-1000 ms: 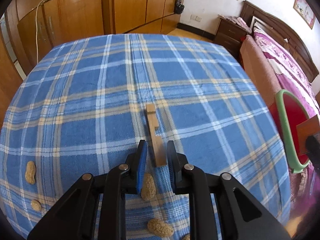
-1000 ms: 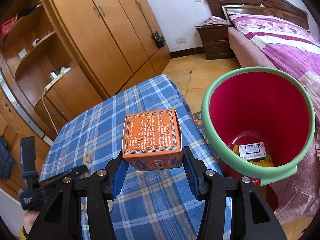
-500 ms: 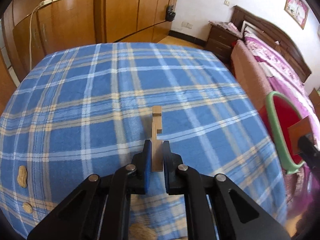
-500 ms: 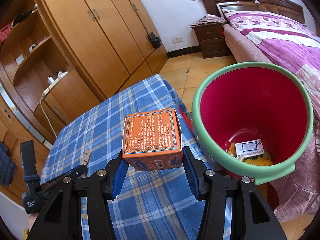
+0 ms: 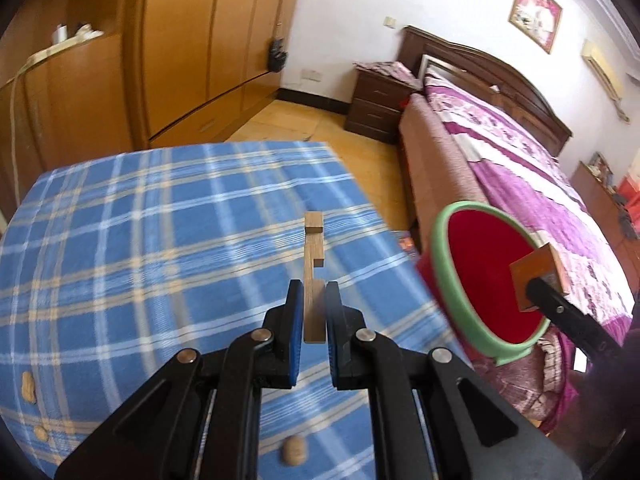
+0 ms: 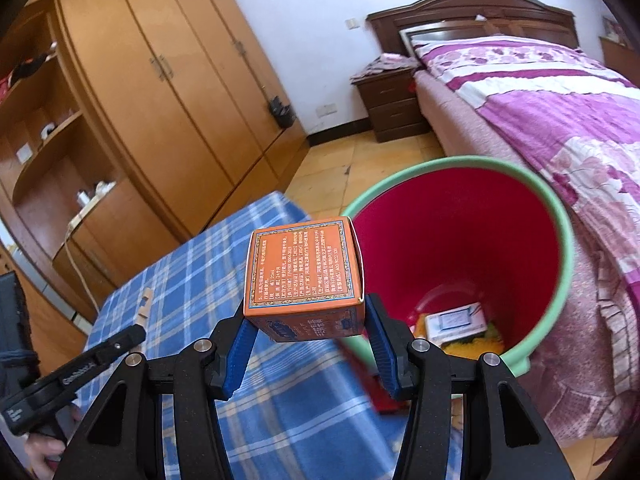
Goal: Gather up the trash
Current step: 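Carry the wooden stick and orange box over the red bucket, then open the right tool to drop the orange box while the left tool drops the stick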
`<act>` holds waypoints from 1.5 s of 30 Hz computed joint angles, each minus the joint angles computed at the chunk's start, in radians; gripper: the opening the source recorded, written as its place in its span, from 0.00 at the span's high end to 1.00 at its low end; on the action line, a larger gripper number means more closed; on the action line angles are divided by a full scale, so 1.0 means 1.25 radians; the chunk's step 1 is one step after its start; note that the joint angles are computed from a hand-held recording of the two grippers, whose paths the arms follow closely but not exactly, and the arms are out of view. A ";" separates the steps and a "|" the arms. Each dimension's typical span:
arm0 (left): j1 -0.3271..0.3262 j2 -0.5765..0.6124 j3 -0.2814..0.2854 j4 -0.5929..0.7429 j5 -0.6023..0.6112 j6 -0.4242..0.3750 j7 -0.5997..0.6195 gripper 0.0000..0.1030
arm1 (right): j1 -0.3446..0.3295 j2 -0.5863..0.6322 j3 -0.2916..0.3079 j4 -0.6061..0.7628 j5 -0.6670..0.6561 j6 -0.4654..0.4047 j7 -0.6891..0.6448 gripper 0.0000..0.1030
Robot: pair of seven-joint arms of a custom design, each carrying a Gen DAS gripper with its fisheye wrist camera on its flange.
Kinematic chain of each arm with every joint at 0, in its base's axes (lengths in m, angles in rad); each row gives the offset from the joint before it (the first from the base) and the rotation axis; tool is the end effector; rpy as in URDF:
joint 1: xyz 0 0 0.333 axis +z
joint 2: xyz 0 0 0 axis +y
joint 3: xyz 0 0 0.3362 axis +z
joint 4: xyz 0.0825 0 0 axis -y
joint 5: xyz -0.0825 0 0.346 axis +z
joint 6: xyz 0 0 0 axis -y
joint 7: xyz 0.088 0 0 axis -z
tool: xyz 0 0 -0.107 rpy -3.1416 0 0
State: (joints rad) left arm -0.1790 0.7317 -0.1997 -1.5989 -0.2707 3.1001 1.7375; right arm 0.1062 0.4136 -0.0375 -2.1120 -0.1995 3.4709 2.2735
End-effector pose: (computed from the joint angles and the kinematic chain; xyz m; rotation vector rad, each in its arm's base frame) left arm 0.6976 -0.2135 0.3359 -1.7051 2.0319 -1.0231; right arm 0.6109 0.0681 0.3801 -1.2396 1.8733 -0.4904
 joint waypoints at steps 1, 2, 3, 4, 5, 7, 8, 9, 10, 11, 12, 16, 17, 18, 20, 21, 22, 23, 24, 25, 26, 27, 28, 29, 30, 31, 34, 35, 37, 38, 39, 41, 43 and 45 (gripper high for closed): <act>0.000 0.004 -0.006 0.010 0.002 -0.005 0.003 0.91 | 0.006 -0.003 -0.012 -0.005 0.008 0.004 -0.002 0.47; -0.001 0.009 -0.013 0.020 0.004 -0.010 0.006 0.91 | 0.011 -0.005 -0.021 -0.009 0.016 0.007 -0.004 0.47; -0.003 0.016 -0.018 0.034 0.006 -0.018 0.010 0.91 | 0.019 -0.007 -0.035 -0.015 0.026 0.010 -0.009 0.47; -0.008 0.025 -0.023 0.055 0.010 -0.029 0.015 0.91 | 0.026 -0.009 -0.047 -0.019 0.037 0.011 -0.015 0.47; -0.014 0.031 -0.023 0.067 0.012 -0.036 0.017 0.91 | 0.034 -0.010 -0.060 -0.023 0.049 0.013 -0.021 0.47; -0.035 0.047 -0.015 0.103 0.023 -0.057 0.018 0.91 | 0.044 -0.010 -0.079 -0.028 0.072 0.016 -0.032 0.47; -0.042 0.056 -0.013 0.120 0.027 -0.067 0.019 0.91 | 0.050 -0.010 -0.090 -0.032 0.085 0.018 -0.039 0.47; -0.049 0.066 -0.014 0.139 0.030 -0.079 0.021 0.91 | 0.054 -0.010 -0.099 -0.035 0.097 0.019 -0.044 0.47; -0.055 0.079 -0.019 0.165 0.035 -0.095 0.026 0.91 | 0.053 -0.010 -0.103 -0.039 0.105 0.021 -0.049 0.47; -0.058 0.087 -0.022 0.179 0.036 -0.103 0.029 0.91 | 0.051 -0.010 -0.105 -0.042 0.112 0.020 -0.053 0.47; -0.061 0.097 -0.027 0.197 0.037 -0.114 0.034 0.91 | 0.046 -0.012 -0.107 -0.048 0.117 0.023 -0.056 0.47; -0.084 0.137 -0.038 0.269 0.045 -0.156 0.054 0.91 | 0.041 -0.008 -0.116 -0.052 0.142 0.019 -0.068 0.47; -0.089 0.148 -0.040 0.287 0.047 -0.168 0.059 0.91 | 0.032 -0.007 -0.113 -0.052 0.144 0.018 -0.066 0.47; -0.096 0.162 -0.042 0.312 0.051 -0.186 0.066 0.91 | 0.028 -0.006 -0.111 -0.053 0.146 0.019 -0.066 0.47; -0.109 0.180 -0.038 0.343 0.055 -0.208 0.072 0.91 | 0.014 -0.003 -0.105 -0.055 0.146 0.021 -0.062 0.47; -0.115 0.190 -0.038 0.361 0.058 -0.220 0.076 0.91 | 0.001 0.000 -0.096 -0.053 0.140 0.021 -0.056 0.47; -0.121 0.203 -0.038 0.384 0.060 -0.234 0.079 0.91 | -0.010 0.001 -0.088 -0.052 0.134 0.020 -0.051 0.47; -0.126 0.216 -0.039 0.406 0.061 -0.248 0.082 0.91 | -0.022 0.003 -0.080 -0.052 0.127 0.019 -0.046 0.47; -0.128 0.226 -0.043 0.423 0.061 -0.260 0.087 0.91 | -0.032 0.005 -0.073 -0.053 0.120 0.020 -0.040 0.47; -0.130 0.236 -0.046 0.437 0.059 -0.269 0.092 0.91 | -0.043 0.006 -0.065 -0.053 0.112 0.022 -0.034 0.47; -0.132 0.245 -0.049 0.452 0.058 -0.281 0.099 0.91 | -0.048 0.007 -0.061 -0.054 0.107 0.023 -0.029 0.47; -0.135 0.253 -0.049 0.465 0.058 -0.290 0.102 0.91 | -0.050 0.008 -0.061 -0.054 0.103 0.025 -0.025 0.47; -0.136 0.257 -0.050 0.471 0.057 -0.296 0.106 0.91 | -0.051 0.008 -0.062 -0.055 0.101 0.026 -0.023 0.46; -0.140 0.258 -0.046 0.471 0.056 -0.297 0.105 0.91 | -0.050 0.008 -0.065 -0.055 0.099 0.026 -0.023 0.46; -0.143 0.258 -0.042 0.471 0.057 -0.297 0.104 0.91 | -0.048 0.009 -0.067 -0.055 0.099 0.026 -0.022 0.46; -0.146 0.260 -0.038 0.474 0.059 -0.301 0.103 0.91 | -0.053 0.009 -0.064 -0.055 0.095 0.027 -0.020 0.46; -0.157 0.257 -0.019 0.470 0.068 -0.299 0.087 0.86 | -0.070 0.014 -0.053 -0.052 0.079 0.029 -0.009 0.46; -0.160 0.255 -0.014 0.465 0.071 -0.294 0.083 0.81 | -0.070 0.015 -0.053 -0.051 0.077 0.028 -0.008 0.46; -0.165 0.246 -0.002 0.446 0.078 -0.273 0.069 0.76 | -0.074 0.018 -0.050 -0.048 0.069 0.026 -0.004 0.46; -0.166 0.241 0.003 0.437 0.081 -0.265 0.062 0.75 | -0.075 0.020 -0.050 -0.046 0.066 0.024 -0.003 0.46; -0.166 0.239 0.006 0.433 0.084 -0.261 0.056 0.75 | -0.074 0.020 -0.050 -0.045 0.064 0.022 -0.003 0.45; -0.165 0.233 0.015 0.421 0.089 -0.260 0.038 0.72 | -0.081 0.022 -0.044 -0.041 0.055 0.019 0.001 0.45; -0.163 0.229 0.021 0.414 0.092 -0.261 0.019 0.70 | -0.099 0.023 -0.026 -0.038 0.037 0.015 0.010 0.45; -0.163 0.224 0.030 0.405 0.097 -0.260 -0.001 0.70 | -0.097 0.024 -0.026 -0.033 0.031 0.005 0.012 0.45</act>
State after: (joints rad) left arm -0.3829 1.0121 -0.1627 -1.0926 -0.1494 2.7746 1.7362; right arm -0.0153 0.4435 -0.0696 -2.1535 -0.1610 3.4769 2.2889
